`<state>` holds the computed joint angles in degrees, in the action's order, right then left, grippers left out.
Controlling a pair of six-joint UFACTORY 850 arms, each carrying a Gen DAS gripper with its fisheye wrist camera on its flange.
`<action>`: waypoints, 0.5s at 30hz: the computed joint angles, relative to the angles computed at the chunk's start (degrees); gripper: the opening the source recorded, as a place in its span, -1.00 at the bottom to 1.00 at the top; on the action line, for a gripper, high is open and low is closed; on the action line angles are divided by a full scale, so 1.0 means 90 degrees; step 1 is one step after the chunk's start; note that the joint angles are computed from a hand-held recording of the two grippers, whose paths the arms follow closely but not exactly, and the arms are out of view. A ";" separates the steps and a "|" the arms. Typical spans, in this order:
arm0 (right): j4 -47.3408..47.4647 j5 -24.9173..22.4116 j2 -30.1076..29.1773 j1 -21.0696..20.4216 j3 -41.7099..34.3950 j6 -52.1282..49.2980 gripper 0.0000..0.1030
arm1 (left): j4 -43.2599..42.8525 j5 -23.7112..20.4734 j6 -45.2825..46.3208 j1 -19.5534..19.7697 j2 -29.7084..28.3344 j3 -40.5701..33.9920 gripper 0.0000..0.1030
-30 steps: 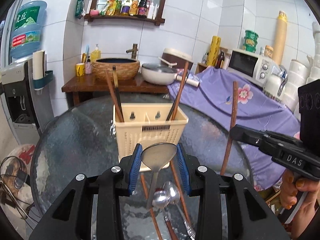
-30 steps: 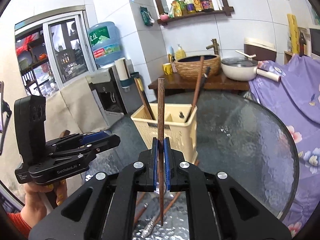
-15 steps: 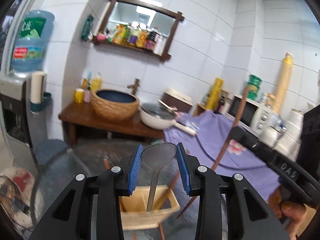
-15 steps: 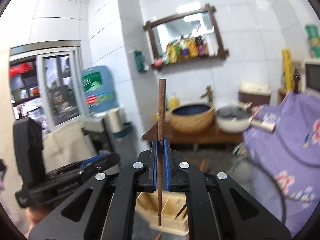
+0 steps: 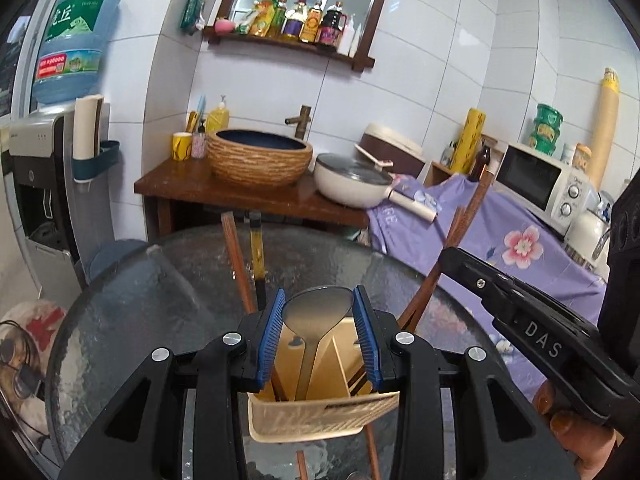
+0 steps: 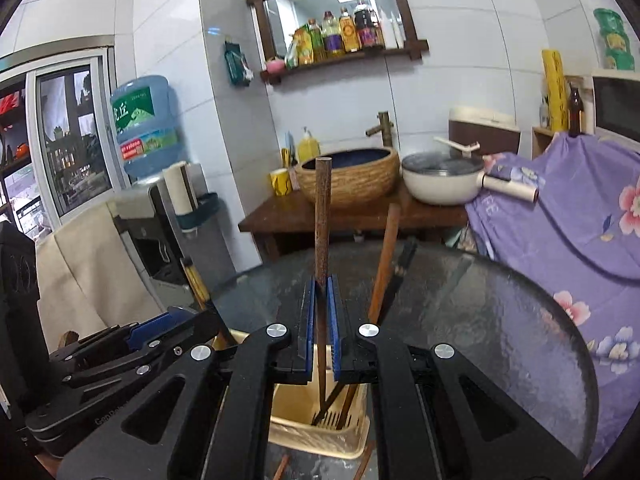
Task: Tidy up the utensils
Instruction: 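Lift the spoons and chopstick and lower them into the cream holder with both tools, then open both tools to release the spoons and chopstick into the holder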
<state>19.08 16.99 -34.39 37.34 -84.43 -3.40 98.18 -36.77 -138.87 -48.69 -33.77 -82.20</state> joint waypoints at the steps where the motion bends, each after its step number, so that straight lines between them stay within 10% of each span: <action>1: -0.0076 -0.0038 -0.0029 -0.0003 0.0003 0.0055 -0.87 | -0.0020 0.0034 0.0011 0.0001 -0.0023 0.0002 -0.34; 15: -0.0101 0.0061 0.0134 -0.0012 0.0422 -0.0036 -0.83 | -0.0283 0.0205 0.0172 -0.0019 -0.0111 0.0156 -0.15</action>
